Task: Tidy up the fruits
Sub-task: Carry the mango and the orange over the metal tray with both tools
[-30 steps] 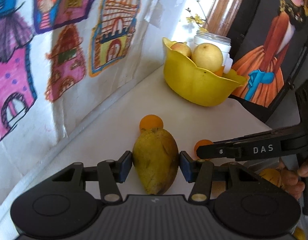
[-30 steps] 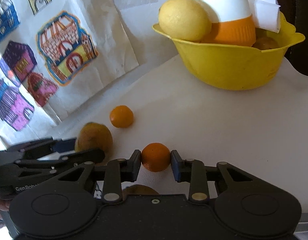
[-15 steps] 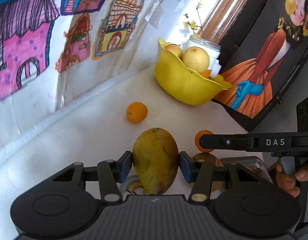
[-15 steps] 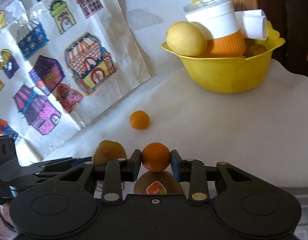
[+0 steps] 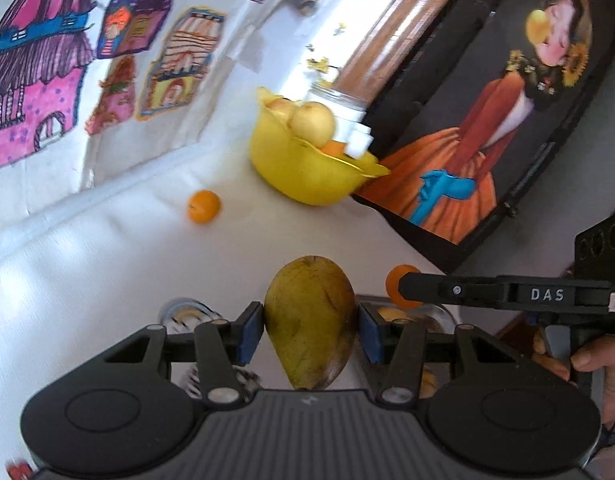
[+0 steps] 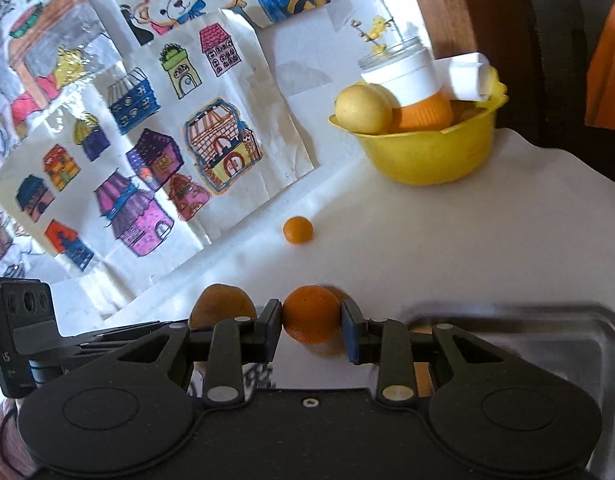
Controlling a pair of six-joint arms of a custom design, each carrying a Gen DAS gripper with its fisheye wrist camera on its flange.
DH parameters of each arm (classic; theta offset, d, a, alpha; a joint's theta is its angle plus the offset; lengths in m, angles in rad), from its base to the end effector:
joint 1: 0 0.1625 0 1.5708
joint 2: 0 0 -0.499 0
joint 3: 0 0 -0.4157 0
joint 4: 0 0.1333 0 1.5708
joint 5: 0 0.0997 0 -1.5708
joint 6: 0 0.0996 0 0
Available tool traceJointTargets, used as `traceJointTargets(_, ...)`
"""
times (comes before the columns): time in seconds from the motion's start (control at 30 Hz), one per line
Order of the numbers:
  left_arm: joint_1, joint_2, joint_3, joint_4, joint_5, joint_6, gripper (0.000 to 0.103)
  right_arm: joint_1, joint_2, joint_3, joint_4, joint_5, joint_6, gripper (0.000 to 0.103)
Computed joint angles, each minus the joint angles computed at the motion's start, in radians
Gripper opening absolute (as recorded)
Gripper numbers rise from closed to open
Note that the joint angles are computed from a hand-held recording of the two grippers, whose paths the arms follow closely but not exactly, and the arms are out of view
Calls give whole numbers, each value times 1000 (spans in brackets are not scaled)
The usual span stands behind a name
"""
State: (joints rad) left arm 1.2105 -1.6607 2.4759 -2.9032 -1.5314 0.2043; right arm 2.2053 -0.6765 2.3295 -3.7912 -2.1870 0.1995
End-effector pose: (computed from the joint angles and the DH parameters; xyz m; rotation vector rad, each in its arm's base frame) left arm -0.0042 -0.4004 0.3197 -0.8302 -2.9190 0.8050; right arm 0.3471 -0.3439 0.0456 0.3275 -2.6071 1.0347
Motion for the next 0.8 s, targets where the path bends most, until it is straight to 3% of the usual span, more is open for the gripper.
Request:
traceJointTargets(0.4,-113,-214,121,110,-69,-61,55,174,-23,198,-83,-127,210,34)
traceJointTargets(0.8,-311,-423,253,241,2,-189,55,321,98,326,-240,-189,401,34)
